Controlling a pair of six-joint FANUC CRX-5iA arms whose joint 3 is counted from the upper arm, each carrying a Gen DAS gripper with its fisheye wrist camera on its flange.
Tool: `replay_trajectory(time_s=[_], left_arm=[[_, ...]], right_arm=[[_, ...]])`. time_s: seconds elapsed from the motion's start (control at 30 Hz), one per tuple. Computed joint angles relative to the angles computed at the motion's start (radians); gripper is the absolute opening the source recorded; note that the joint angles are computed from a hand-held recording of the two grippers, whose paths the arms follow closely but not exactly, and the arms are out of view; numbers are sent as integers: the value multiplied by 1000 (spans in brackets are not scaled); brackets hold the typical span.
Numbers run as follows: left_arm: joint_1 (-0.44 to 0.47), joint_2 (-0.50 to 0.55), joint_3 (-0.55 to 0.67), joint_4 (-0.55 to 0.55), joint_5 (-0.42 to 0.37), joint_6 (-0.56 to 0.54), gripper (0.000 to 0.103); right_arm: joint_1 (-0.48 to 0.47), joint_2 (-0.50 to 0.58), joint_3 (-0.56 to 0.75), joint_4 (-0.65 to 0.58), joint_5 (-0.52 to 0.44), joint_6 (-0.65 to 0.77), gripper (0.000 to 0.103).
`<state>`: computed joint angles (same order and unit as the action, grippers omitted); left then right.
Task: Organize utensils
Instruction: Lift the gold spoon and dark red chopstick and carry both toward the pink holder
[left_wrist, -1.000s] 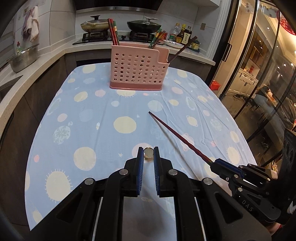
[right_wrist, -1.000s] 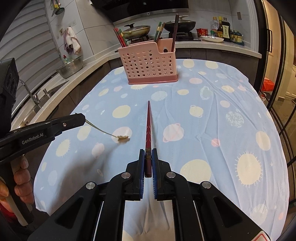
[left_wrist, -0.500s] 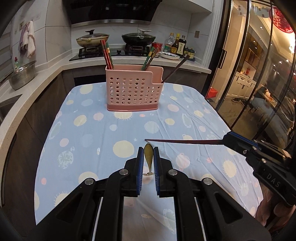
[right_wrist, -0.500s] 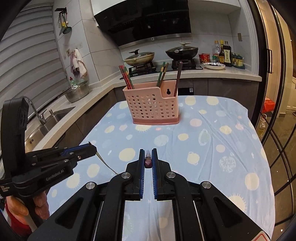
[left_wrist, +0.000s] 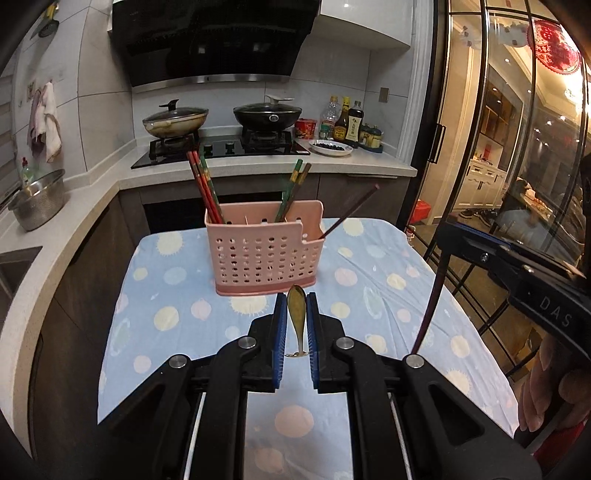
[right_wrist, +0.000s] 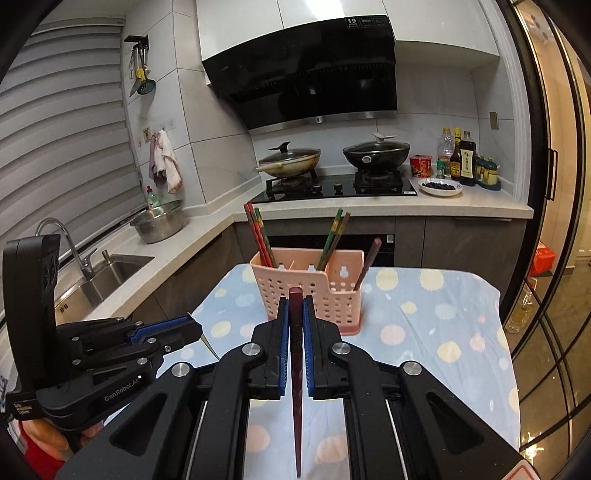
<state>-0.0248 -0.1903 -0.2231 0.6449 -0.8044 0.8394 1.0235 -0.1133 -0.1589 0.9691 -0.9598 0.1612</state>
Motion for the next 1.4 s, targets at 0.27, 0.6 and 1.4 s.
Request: replay_trajectory(time_s=[0.27,0.6,1.4], left_arm=[[-19,123,180,-16,44,22,1],[-37,289,414,-74,49,118,1],[-13,311,174,-177,-82,214,25]], right_arm=[[-134,108,187,-8,104,105,7],[-238,294,477,-87,121,250,7],[-154,114,124,-51,100,39,7]])
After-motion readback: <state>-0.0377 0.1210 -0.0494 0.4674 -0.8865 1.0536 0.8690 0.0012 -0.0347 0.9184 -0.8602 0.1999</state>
